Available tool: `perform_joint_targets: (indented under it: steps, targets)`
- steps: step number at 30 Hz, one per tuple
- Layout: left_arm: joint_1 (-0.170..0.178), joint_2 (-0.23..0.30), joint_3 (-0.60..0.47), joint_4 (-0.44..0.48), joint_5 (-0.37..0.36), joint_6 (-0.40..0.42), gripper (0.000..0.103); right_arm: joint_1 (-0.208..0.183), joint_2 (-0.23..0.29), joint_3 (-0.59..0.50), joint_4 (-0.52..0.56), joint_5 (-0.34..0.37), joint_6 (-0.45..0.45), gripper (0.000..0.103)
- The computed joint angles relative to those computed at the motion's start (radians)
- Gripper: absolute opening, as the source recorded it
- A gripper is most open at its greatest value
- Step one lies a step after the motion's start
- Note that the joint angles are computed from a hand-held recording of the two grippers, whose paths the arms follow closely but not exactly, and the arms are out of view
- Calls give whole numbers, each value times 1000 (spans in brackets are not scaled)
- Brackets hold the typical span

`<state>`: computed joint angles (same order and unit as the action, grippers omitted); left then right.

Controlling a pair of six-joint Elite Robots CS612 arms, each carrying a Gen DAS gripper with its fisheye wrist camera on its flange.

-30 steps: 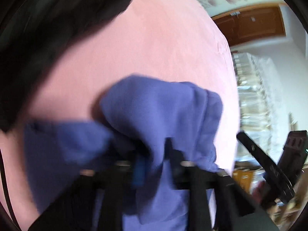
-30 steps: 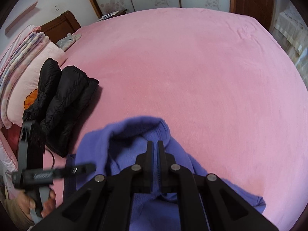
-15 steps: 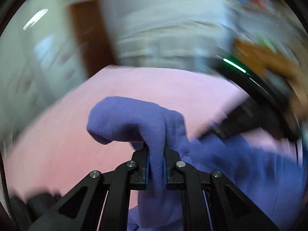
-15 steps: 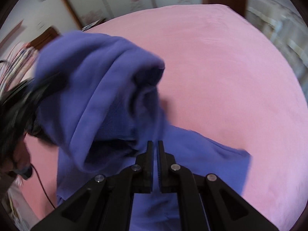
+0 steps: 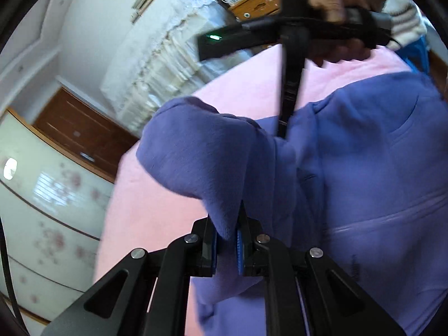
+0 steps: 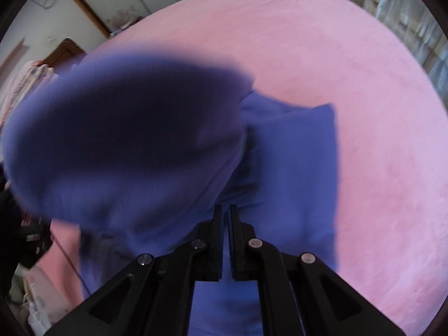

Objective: Fold large clothes
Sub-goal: 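Fold the hoodie in half with both tools, bringing the held edges together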

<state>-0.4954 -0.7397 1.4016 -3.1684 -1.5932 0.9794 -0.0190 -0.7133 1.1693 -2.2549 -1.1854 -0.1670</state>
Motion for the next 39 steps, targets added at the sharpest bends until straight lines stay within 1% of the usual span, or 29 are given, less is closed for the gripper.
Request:
perform_joint_targets:
  steps: [1, 3, 7, 9, 11, 13, 15, 17, 18, 20, 22, 24, 27, 29, 31, 32, 34, 35, 36, 37, 39]
  targets:
    - [0, 8, -15, -11, 11, 6, 8, 2, -3, 10, -3, 17, -4, 3]
    - [-5, 32, -53, -28, 54, 20, 8, 9, -4, 18, -2, 24, -10, 3]
    - [-6, 39, -58, -40, 96, 50, 8, 8, -13, 31, -18, 68, 13, 3]
    - [-7, 46, -60, -56, 101, 76, 8, 2, -22, 40, -25, 87, 25, 3]
    - [-14, 53, -60, -68, 95, 110, 8, 3, -34, 51, -27, 84, 24, 3]
    - [-17, 44, -39, -63, 75, 147, 9, 2, -45, 62, -21, 81, 6, 3]
    - [-18, 30, -11, -39, 51, 192, 11, 1, -55, 84, -27, 78, -20, 3]
    - [-16, 20, 1, 8, 34, 225, 12, 9, -48, 75, -14, 62, -34, 3]
    - [-17, 14, 8, 46, 29, 236, 14, 12, -46, 78, -7, 52, -36, 3]
    - [-19, -1, 21, 125, 25, 238, 17, 17, -40, 81, -3, 46, -34, 3]
    - [-22, -15, 23, 211, 27, 218, 27, 23, -35, 85, 5, 31, -34, 3]
    - [-23, -27, 17, 284, 28, 169, 31, 27, -36, 99, 1, 23, -33, 3]
    - [-19, -52, 3, 392, 1, 55, 32, 26, -39, 109, 9, 26, -30, 3]
    - [-6, -64, -35, 495, -49, -69, 32, 24, -45, 127, 2, 36, -20, 3]
    - [14, -58, -108, 606, -129, -230, 32, 18, -51, 139, -3, 47, -5, 3]
    - [23, -54, -133, 626, -160, -291, 32, 18, -54, 146, -9, 54, 6, 3]
    - [39, -42, -181, 616, -206, -425, 34, 13, -59, 159, -23, 71, 29, 3]
    - [44, -32, -203, 607, -227, -477, 36, 11, -61, 165, -30, 80, 41, 3]
    - [48, -21, -222, 584, -244, -535, 41, 11, -62, 171, -39, 87, 54, 3]
    - [49, -7, -244, 561, -241, -590, 46, 11, -64, 178, -49, 91, 64, 3]
    - [50, 25, -286, 530, -229, -693, 48, 12, -67, 191, -71, 100, 82, 3]
